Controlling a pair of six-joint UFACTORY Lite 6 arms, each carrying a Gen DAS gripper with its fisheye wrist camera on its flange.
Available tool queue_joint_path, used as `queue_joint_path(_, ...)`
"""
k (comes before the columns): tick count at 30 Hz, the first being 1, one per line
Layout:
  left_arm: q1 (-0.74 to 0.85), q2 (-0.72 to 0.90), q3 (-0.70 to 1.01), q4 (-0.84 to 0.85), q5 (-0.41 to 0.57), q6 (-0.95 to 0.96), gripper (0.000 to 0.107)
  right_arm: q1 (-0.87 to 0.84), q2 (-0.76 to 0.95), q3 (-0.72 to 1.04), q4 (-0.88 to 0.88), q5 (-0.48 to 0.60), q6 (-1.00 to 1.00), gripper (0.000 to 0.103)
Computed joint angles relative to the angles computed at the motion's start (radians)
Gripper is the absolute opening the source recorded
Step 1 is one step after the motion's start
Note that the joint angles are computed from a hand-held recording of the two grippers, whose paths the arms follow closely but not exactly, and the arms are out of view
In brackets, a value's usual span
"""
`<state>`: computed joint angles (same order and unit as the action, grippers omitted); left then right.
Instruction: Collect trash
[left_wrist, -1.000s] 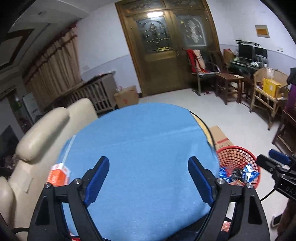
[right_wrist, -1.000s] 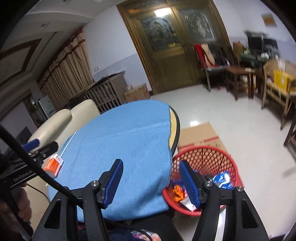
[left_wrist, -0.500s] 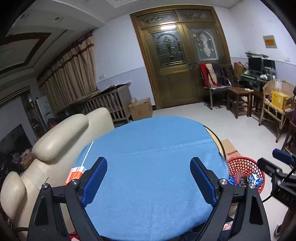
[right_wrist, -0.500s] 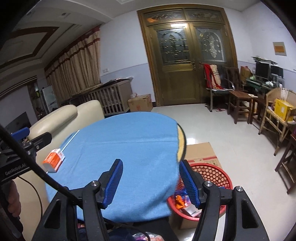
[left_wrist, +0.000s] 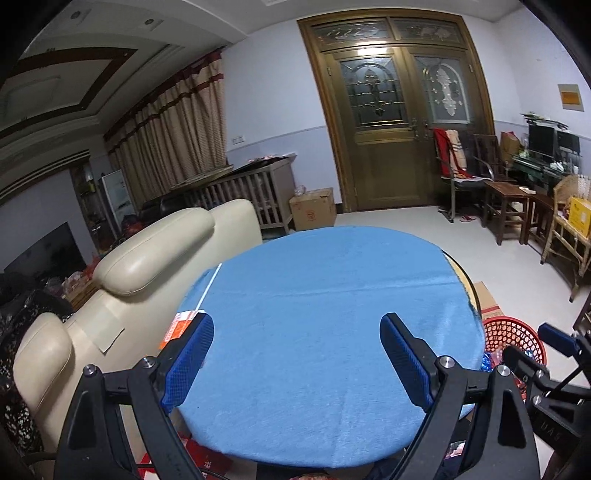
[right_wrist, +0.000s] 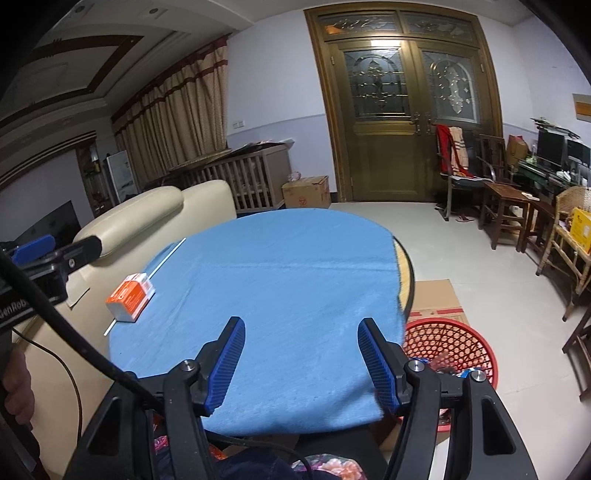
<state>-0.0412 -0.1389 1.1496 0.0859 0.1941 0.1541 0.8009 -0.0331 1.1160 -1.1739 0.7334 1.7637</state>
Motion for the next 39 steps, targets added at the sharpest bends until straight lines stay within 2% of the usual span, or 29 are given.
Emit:
queue_joint_path(7, 0.049, -0.027, -0.022, -0.068, -0.003, 0.057, 0.092, 0.055, 0.065, 0.06, -0.009, 0.021, -0.017, 0.067)
queue_joint_path(18, 0.138, -0.084, -0.064, -0.412, 0.014, 0.402, 0.092, 0.142, 0.117, 0.14, -0.082, 0.113, 0.012, 0.067)
queue_joint_path(25, 0.19, -0.106, -0.08, -0.601, 0.029, 0.598, 0.093, 0.145, 0.147, 0.189, -0.075, 0.119, -0.003, 0.067)
queue_joint_path(39, 0.227, -0.094, -0.058, -0.68, 0.048, 0.677, 0.093, 0.146, 0.17, 0.21, -0.073, 0.107, -0.014, 0.067)
